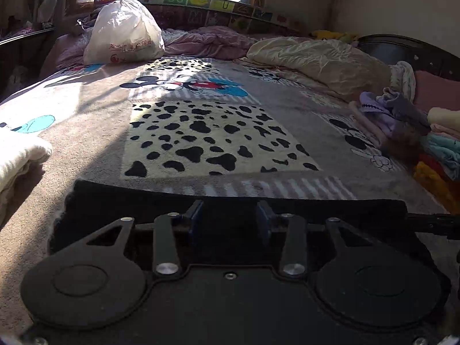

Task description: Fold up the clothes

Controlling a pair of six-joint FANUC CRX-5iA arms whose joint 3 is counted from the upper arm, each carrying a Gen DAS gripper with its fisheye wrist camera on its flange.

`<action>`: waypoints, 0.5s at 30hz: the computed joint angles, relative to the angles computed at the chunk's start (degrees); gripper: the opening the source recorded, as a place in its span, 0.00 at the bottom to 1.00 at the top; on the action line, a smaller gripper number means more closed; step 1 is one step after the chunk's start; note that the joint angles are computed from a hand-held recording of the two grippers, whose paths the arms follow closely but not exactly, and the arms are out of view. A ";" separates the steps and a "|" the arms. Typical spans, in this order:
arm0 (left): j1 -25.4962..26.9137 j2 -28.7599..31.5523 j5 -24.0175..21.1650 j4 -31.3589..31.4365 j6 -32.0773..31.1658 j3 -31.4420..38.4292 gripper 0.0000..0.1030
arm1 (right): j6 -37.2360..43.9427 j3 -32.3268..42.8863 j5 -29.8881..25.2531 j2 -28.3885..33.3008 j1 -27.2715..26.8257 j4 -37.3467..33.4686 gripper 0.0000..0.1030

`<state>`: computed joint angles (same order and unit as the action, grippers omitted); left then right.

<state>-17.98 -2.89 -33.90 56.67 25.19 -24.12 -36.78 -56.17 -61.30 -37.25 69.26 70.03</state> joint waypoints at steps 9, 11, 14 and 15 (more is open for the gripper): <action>0.44 -2.21 0.59 -16.83 9.10 2.00 0.57 | 15.46 5.74 4.25 3.08 -0.14 -10.65 0.43; 2.30 -5.27 1.84 -16.06 10.91 -0.55 0.57 | 8.49 3.59 -0.23 -0.14 5.00 -7.87 0.47; 6.98 -10.89 3.16 -24.29 23.71 -2.38 0.57 | -5.27 -0.81 -8.95 -4.35 14.98 -4.95 0.55; 8.88 -12.70 2.97 -26.11 27.19 -3.10 0.57 | -11.10 -2.63 -11.84 -5.96 18.82 -4.23 0.56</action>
